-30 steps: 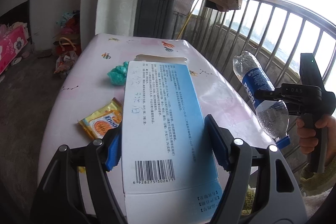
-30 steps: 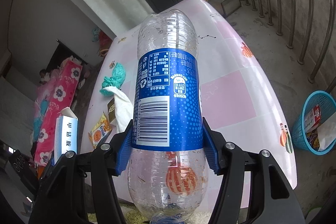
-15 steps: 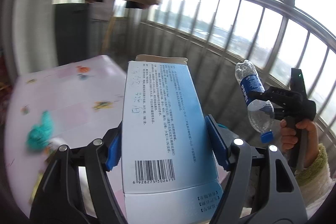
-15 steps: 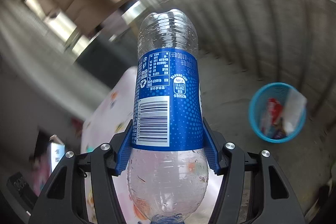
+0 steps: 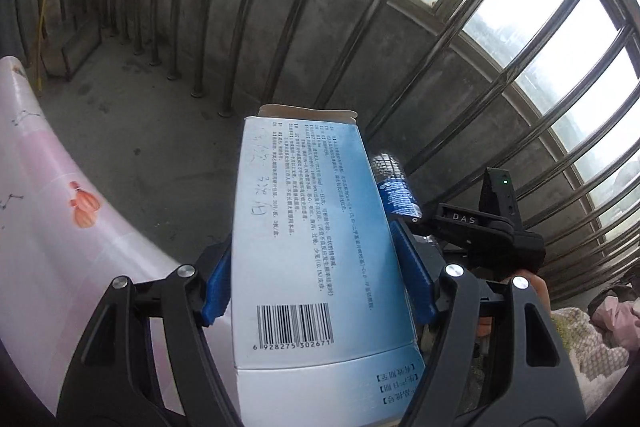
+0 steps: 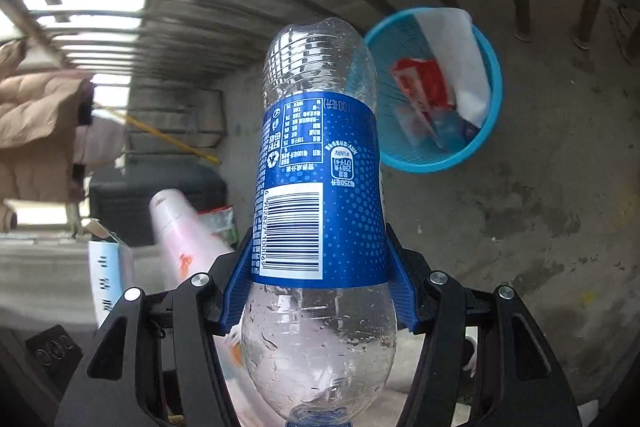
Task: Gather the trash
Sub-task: 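Open both grippers over the blue wastebasket to drop box and bottle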
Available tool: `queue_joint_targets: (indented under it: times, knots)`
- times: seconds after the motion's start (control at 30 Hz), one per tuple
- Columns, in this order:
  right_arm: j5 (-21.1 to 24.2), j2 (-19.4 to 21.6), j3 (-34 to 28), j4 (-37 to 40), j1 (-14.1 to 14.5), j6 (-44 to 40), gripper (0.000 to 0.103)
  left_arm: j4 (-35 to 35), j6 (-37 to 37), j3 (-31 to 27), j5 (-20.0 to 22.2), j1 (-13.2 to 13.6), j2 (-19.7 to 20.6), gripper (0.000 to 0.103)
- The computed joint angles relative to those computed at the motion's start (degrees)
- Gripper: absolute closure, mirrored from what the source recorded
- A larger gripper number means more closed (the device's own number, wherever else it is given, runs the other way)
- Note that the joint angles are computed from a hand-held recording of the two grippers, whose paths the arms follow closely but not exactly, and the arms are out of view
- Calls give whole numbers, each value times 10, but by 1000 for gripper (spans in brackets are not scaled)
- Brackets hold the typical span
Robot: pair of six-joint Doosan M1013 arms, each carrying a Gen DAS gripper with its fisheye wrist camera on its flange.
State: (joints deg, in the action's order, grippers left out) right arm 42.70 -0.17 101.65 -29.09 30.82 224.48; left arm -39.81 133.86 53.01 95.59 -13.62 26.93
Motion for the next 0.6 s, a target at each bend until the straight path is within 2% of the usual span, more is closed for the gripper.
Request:
queue_joint_targets:
  times: [0.07, 0.3, 0.33, 0.37, 0.4, 0.5, 0.6]
  knots:
    - [-24, -5, 18, 21, -19, -11, 45, 9, -18, -18, 14, -22, 19, 36]
    - [-79, -7, 59, 144, -102, -155, 43, 19, -96, -88, 67, -84, 91, 34]
    - [-87, -5, 67, 172, -119, -195, 43, 22, -110, -98, 70, -95, 102, 32]
    - [-88, -2, 73, 192, -131, -226, 36, 24, -122, -110, 74, -103, 114, 27]
    - [-78, 2, 75, 206, -143, -255, 32, 33, -135, -118, 78, -111, 126, 24]
    - [-15, 10, 74, 193, -153, -247, 32, 61, -165, -109, 66, -130, 138, 24]
    - [-7, 0, 81, 122, -139, -177, 32, 45, -174, -88, 54, -124, 129, 24]
